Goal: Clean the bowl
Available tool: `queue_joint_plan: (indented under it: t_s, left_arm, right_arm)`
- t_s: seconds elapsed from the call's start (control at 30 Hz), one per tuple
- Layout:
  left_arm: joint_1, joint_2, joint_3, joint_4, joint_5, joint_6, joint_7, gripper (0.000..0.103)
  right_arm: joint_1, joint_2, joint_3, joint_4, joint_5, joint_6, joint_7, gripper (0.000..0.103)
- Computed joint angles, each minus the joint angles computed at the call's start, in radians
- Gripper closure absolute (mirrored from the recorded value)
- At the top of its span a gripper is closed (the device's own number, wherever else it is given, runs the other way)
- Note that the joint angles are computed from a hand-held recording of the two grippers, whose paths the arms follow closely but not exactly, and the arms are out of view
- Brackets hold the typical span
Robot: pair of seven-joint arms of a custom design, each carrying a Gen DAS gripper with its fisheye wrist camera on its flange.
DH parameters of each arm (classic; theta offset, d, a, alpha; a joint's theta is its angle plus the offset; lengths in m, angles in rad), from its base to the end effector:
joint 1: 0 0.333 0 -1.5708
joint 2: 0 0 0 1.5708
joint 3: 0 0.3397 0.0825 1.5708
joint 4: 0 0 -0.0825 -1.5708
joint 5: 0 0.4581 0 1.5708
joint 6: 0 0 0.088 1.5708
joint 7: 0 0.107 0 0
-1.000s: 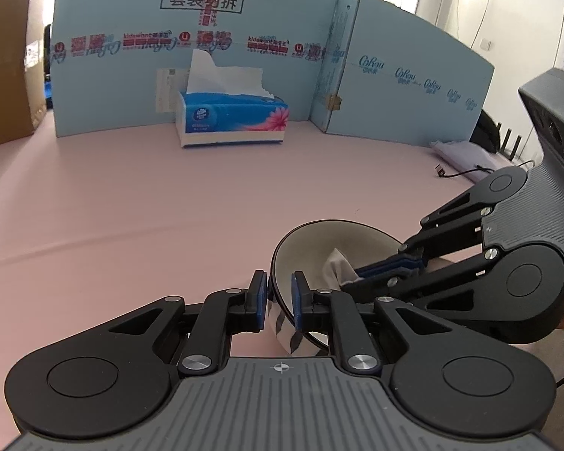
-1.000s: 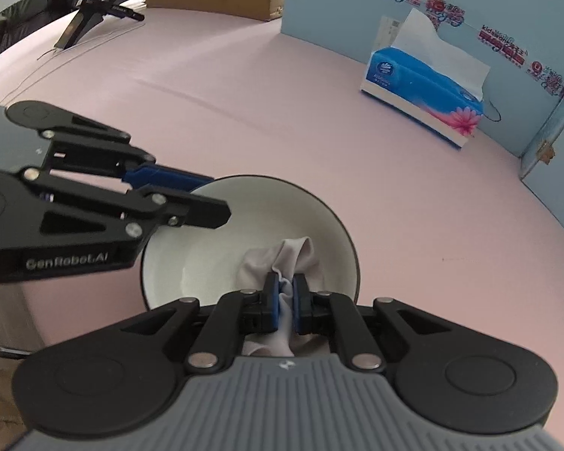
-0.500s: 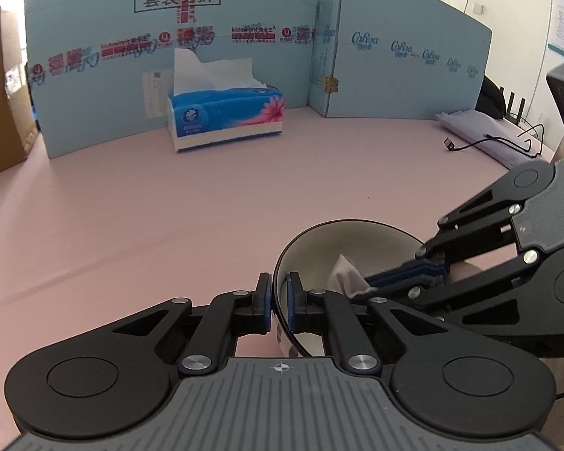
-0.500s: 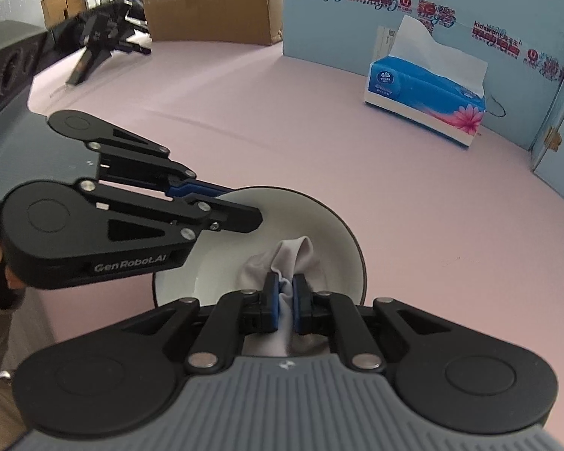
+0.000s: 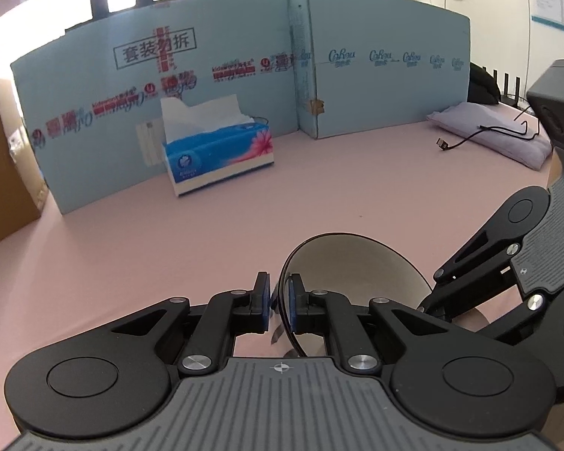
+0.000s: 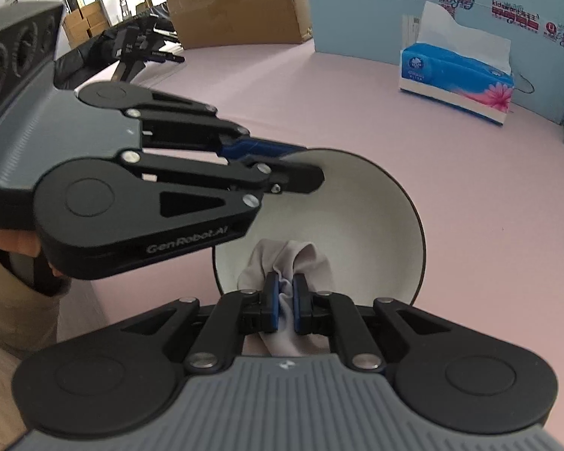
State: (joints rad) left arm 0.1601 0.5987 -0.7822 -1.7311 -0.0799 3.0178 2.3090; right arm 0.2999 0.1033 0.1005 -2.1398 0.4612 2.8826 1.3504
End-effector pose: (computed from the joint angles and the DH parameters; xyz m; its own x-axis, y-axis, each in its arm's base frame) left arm 0.6930 -0.3659 0.3930 -0.8144 -0.5719 -0.0982 -0.2895 0.5471 -0.7855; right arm 0.6160 0.2317 0.4036 0.2758 -0.9316 -0.2366 -0.8098 -0.0925 -0.5794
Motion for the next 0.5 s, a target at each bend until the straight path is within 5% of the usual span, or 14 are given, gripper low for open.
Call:
queue_joint_plan:
  t_s: [0.5]
  left_arm:
    - [0.053, 0.016, -0.061, -0.019, 0.018, 0.017, 0.013, 0.089]
  right_arm:
    - [0.039, -0.007, -0.079, -0.01, -0.58, -0.04, 0.37, 0.095]
